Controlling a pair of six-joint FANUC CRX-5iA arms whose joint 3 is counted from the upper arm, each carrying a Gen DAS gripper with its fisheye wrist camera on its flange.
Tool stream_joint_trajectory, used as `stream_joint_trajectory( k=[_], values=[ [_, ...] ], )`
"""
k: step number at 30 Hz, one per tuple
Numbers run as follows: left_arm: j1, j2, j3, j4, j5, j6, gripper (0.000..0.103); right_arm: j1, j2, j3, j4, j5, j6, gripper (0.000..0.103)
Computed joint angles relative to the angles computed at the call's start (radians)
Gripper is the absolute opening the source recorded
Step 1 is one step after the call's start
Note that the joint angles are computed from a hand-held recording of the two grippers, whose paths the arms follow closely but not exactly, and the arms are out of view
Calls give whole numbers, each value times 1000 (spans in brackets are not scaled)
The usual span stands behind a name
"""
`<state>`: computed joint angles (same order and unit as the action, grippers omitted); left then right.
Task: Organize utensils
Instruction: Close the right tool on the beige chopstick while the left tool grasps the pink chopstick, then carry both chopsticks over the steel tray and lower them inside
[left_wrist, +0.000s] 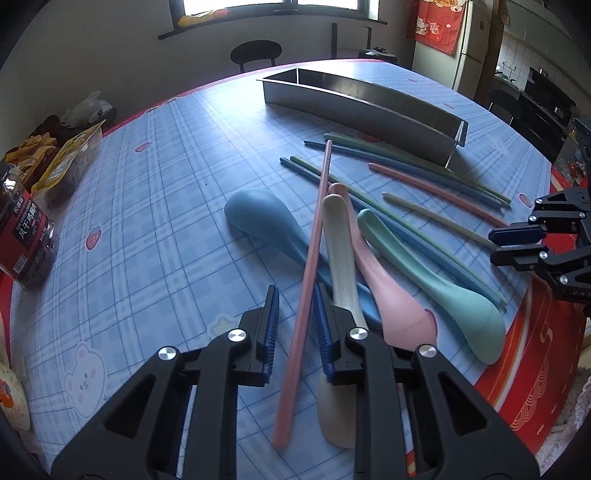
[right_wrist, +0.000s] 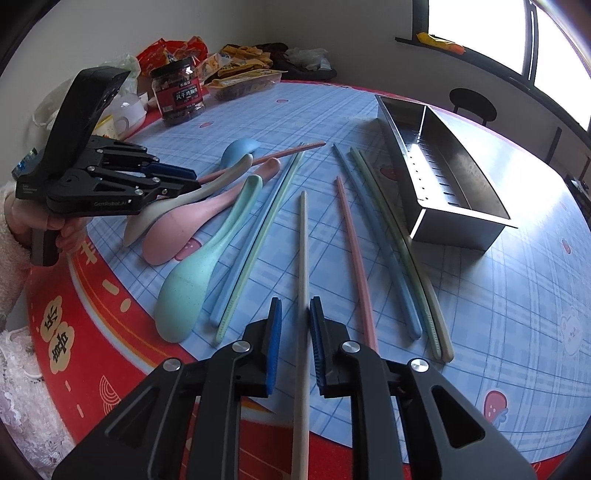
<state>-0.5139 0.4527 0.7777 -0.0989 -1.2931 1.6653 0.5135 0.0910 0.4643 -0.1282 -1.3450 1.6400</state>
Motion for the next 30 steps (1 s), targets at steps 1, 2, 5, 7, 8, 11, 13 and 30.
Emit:
stream_joint_trajectory(
  k=[1, 2, 5, 7, 8, 11, 13, 30],
  values=[
    [1, 0, -3, 3, 6, 3, 20, 2, -1, 0, 1, -5, 0, 21],
    [2, 0, -6, 5, 12, 7, 19, 1, 1, 5, -3, -13, 1, 22],
    [-1, -20, -44, -11, 59, 29, 17, 3, -2, 7, -4, -29, 8, 27],
    [-5, -30, -60, -18, 73, 35, 14, 15, -6, 0, 22, -34, 15, 28],
    [-3, -37, -74, -10, 86, 34, 12, 19, -10, -5, 31, -33, 19, 28],
    [-13, -51, -90, -39, 104, 56, 10, 17, -18, -18, 34, -27, 13, 26],
    [-16, -66, -106, -61, 122, 82, 10, 29, -24, -33, 61, -13, -11, 23],
    [49, -238, -337, -71, 347, 363, 11, 44, 44, 11, 99, 48, -59, 7]
  ],
)
